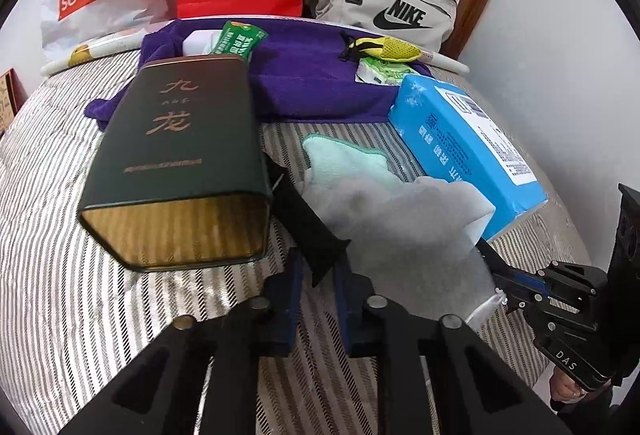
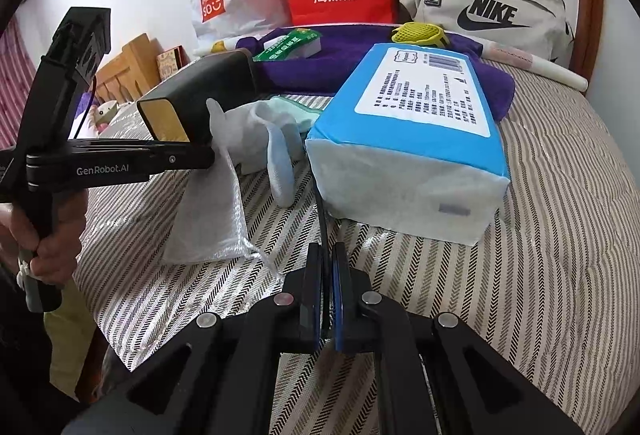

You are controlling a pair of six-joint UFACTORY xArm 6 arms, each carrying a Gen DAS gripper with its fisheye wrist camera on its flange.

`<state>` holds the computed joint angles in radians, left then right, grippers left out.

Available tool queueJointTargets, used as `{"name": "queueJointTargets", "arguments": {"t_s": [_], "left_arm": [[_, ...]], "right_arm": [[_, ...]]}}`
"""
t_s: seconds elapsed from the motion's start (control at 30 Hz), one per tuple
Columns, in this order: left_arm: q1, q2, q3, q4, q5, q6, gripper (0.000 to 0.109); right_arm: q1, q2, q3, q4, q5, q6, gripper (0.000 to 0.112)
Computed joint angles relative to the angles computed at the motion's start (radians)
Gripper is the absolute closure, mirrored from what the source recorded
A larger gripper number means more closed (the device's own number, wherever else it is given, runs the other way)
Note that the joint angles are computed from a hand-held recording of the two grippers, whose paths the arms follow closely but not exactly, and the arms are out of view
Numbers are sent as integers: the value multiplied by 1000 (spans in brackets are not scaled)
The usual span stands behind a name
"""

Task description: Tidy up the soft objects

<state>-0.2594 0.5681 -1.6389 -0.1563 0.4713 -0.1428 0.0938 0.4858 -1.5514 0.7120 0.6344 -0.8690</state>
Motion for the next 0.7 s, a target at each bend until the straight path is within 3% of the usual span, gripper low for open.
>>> {"name": "queueJointTargets", "arguments": {"t_s": [0.23,0.4,0.7], "left_arm": [[12,-65,96,-44,-40,26,102],[16,-53,79,-81,-23,52,102],[15,-1,4,-22,25,-23,102]], "right_arm": [[5,-19,25,-36,-15,17,106],[10,-24,31,-63,-24,40,106],[10,-9,12,-58,-22,54,106]]}}
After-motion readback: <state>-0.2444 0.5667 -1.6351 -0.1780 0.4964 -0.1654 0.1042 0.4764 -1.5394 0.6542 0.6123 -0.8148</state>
